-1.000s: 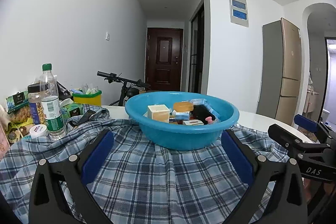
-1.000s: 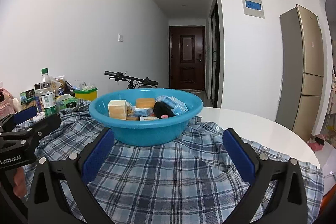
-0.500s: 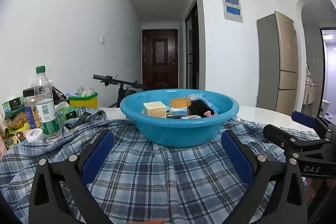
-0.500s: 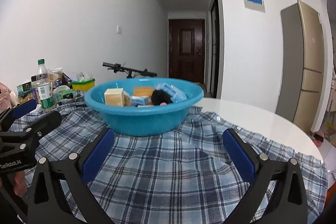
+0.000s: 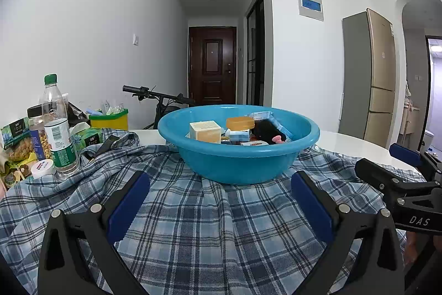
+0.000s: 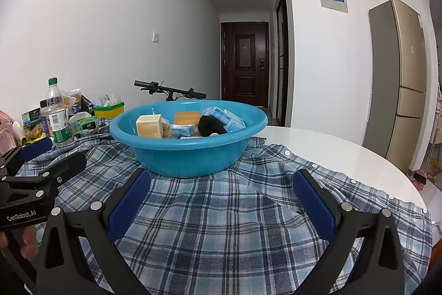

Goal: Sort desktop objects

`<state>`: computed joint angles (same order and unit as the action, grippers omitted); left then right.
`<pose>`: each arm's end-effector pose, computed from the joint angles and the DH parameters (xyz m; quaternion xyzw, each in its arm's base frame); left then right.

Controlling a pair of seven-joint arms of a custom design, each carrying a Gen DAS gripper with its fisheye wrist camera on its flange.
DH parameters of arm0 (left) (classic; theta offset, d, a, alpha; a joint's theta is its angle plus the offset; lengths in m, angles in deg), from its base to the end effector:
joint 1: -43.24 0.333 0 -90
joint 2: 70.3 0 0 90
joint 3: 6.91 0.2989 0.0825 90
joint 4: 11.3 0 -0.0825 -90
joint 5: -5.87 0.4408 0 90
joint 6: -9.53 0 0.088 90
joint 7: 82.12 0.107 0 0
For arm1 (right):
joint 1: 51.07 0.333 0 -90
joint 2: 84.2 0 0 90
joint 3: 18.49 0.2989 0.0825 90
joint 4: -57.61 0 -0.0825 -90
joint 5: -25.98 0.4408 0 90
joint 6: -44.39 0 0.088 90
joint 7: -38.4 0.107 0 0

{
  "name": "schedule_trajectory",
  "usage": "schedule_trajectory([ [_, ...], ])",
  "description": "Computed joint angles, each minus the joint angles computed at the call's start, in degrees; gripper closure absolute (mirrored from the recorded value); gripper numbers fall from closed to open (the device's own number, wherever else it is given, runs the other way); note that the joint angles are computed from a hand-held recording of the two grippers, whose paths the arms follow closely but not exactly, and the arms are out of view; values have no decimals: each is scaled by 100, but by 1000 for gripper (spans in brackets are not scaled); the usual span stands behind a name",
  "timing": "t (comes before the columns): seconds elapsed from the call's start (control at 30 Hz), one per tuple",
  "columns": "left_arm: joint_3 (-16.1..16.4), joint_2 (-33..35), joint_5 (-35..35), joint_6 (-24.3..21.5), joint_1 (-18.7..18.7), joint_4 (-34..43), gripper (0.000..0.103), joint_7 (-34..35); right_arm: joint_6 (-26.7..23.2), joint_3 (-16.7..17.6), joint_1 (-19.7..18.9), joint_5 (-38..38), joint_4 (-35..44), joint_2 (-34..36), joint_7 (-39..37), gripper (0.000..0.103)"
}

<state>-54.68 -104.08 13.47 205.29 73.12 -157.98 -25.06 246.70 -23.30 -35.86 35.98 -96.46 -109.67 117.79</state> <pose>0.4639 -0.1988 0.5018 -0.5322 0.5968 -0.4543 0.3927 0.4649 0.0623 0.4793 -0.6051 0.5273 -0.3944 0.4475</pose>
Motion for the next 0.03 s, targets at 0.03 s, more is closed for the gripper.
schedule_trajectory([
  [0.03, -13, -15, -11, 3, 10, -5, 0, -4, 5, 4, -2, 1, -2, -3, 2, 0],
])
